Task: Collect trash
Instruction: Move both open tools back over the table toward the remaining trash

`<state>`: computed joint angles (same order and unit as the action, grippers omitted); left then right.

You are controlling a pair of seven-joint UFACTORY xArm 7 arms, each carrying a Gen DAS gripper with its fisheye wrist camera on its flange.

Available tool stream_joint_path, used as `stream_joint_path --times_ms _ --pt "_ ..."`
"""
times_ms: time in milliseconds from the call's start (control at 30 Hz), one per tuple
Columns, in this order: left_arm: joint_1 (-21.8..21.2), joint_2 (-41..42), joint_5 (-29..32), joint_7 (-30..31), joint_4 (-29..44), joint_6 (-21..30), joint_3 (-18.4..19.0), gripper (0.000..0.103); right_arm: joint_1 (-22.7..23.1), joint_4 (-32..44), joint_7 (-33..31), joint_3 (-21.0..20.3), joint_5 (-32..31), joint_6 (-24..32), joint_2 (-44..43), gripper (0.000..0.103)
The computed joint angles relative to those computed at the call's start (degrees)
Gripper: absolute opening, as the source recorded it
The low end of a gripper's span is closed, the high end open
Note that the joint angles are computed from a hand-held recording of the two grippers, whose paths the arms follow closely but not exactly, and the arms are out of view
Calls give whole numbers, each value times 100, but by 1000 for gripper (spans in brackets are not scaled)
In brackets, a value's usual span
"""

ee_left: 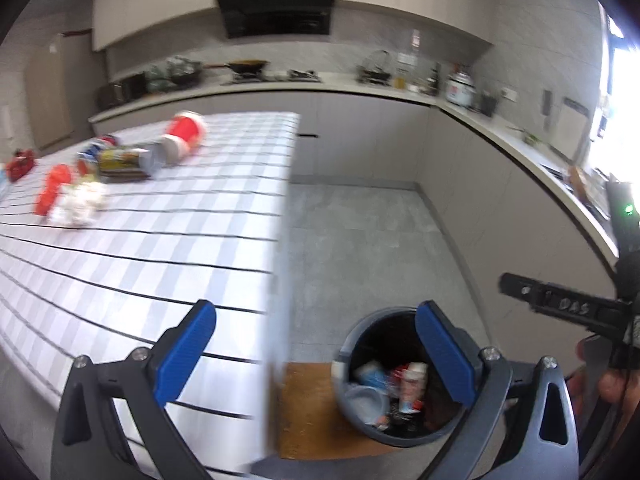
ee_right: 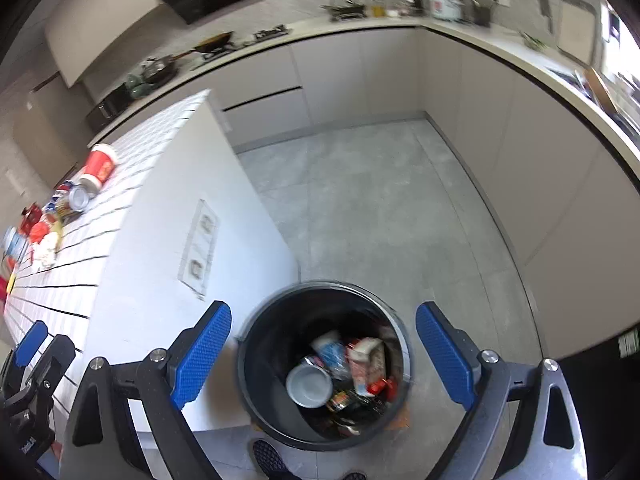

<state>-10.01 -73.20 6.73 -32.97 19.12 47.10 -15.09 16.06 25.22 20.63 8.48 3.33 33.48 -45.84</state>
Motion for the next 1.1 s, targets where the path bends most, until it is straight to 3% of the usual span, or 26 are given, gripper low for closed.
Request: stream_joint_path --times_ms 100,233,633,800,1100 --pt "334 -293 258 263 -15 388 349 101 180 350 82 187 66 -181 418 95" --pt "871 -873 339 592 -208 494 1000 101 459 844 169 410 114 -454 1015 95" --pt "2696 -855 566 1981 -204 172 2319 101 816 2683 873 1172 -736 -836 2954 95" --pt "3069 -390 471 2554 -104 -239 2616 100 951 3399 1387 1306 -1390 -760 3596 95" --pt "3415 520 -58 3421 204 -737 3134 100 1432 4270 2208 1128 -2377 -550 4411 95"
